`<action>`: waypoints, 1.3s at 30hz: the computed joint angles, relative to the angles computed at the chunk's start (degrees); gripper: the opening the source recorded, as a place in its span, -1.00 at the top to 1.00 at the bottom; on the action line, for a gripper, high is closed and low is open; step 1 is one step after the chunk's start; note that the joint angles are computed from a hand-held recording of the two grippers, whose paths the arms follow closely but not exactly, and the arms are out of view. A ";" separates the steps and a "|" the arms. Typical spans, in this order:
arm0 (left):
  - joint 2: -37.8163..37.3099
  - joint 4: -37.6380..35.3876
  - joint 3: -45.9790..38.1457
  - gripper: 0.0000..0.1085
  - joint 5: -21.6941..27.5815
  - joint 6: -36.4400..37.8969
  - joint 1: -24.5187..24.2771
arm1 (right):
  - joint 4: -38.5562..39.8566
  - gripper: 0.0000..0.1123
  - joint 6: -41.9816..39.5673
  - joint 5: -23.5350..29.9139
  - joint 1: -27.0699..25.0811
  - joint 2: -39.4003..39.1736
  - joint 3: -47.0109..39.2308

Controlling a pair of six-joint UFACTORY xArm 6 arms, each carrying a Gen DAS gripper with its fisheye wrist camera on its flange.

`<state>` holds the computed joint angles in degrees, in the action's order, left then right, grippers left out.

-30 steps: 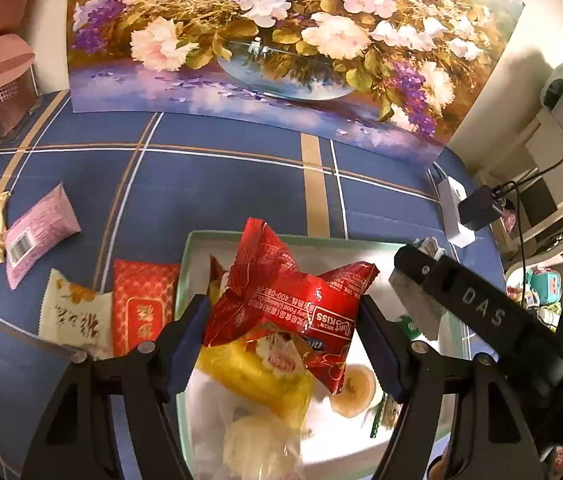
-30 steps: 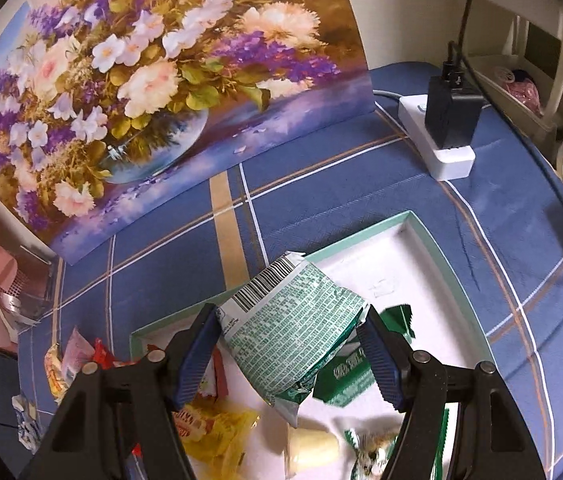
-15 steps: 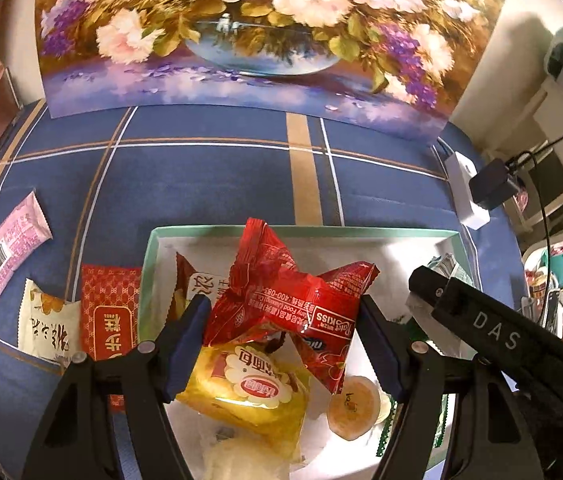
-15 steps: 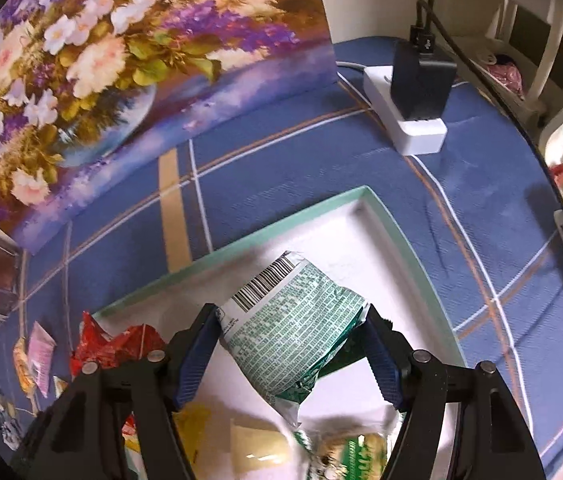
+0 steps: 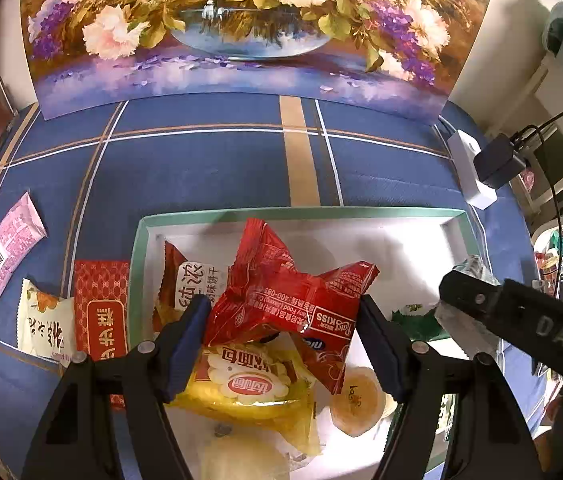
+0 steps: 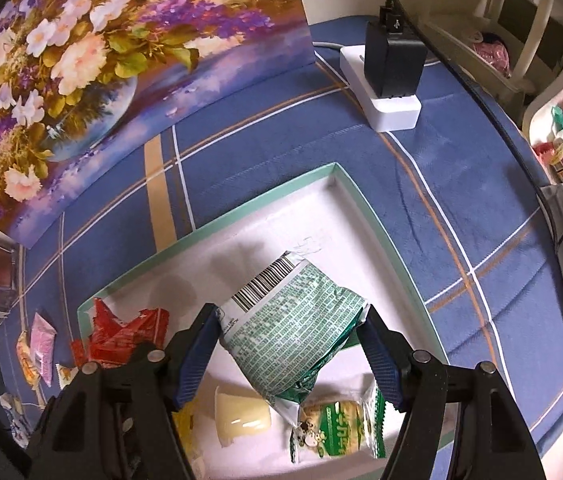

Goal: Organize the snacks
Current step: 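Carry the red bag and green-and-white pack over the white tray, then open both tools to release the red bag and green pack into the tray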

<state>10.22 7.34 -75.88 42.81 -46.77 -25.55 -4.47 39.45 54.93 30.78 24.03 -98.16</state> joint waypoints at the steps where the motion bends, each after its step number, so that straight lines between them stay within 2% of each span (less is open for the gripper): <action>1: 0.05 -0.08 -0.09 -0.38 0.12 0.11 -0.05 | 0.04 -0.30 -0.07 0.14 0.02 -0.07 -0.07; 7: -0.10 0.05 -0.25 -0.38 0.03 -0.18 0.02 | -0.36 -0.30 -0.35 0.03 0.28 -0.60 -0.22; 21: -2.83 1.11 0.96 -0.39 0.94 -2.65 1.63 | 1.75 -0.32 -2.21 -4.00 1.36 0.29 -1.59; 28: -5.02 -0.63 3.15 -0.39 -0.67 -3.34 3.00 | 2.60 -0.33 -2.93 -5.17 1.42 0.45 -1.50; 34: -5.67 -0.44 3.61 -0.39 0.93 -5.63 4.08 | 3.23 -0.33 -2.84 -6.78 1.22 -0.12 -0.36; 39: -6.24 1.78 3.90 -0.39 3.32 -8.37 5.15 | 2.56 -0.33 -2.63 -6.08 1.27 0.08 -0.42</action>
<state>3.98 9.12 -71.98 46.12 -55.14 -20.40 -1.92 36.82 48.85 32.05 24.11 -98.58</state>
